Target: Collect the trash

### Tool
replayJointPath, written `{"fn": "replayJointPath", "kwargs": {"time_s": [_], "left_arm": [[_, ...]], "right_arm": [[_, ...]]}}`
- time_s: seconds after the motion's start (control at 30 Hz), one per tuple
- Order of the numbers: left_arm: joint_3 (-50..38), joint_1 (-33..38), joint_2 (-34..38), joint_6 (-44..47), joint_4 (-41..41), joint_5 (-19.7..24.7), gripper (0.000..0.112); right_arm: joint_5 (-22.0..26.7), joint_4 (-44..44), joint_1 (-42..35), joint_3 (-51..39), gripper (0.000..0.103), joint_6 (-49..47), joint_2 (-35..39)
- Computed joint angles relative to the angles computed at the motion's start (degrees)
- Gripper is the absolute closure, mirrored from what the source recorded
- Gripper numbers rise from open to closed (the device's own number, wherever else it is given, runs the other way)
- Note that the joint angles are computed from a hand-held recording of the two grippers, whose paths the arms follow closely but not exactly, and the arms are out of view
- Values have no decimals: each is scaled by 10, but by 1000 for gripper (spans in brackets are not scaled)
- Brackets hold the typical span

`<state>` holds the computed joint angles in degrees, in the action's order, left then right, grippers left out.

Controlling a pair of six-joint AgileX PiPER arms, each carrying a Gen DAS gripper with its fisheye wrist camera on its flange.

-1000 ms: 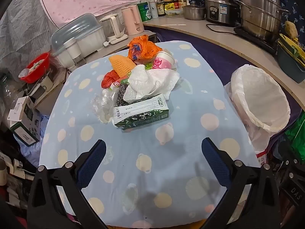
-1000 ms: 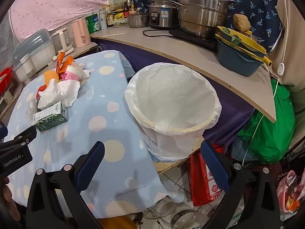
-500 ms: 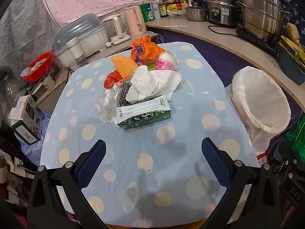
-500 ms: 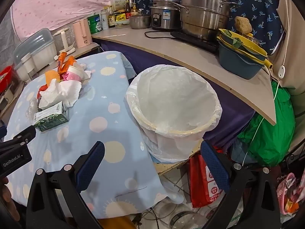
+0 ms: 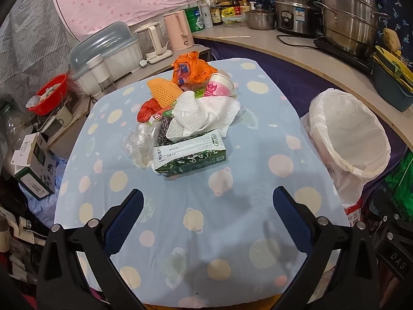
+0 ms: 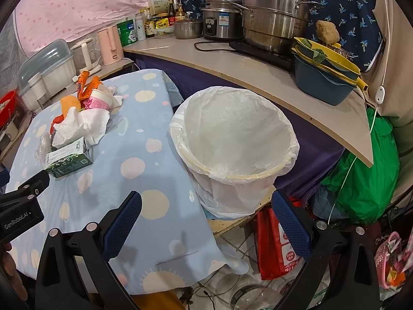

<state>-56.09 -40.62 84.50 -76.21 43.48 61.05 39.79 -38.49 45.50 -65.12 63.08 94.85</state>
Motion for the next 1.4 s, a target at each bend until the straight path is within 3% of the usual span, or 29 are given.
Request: {"fn": "replayJointPath", "kwargs": {"time_s": [1.4], "left_arm": [[-8,-24,7,-13,13,11,16]], "right_arm": [[-2,-8,-5,12,7,8,-16]]}}
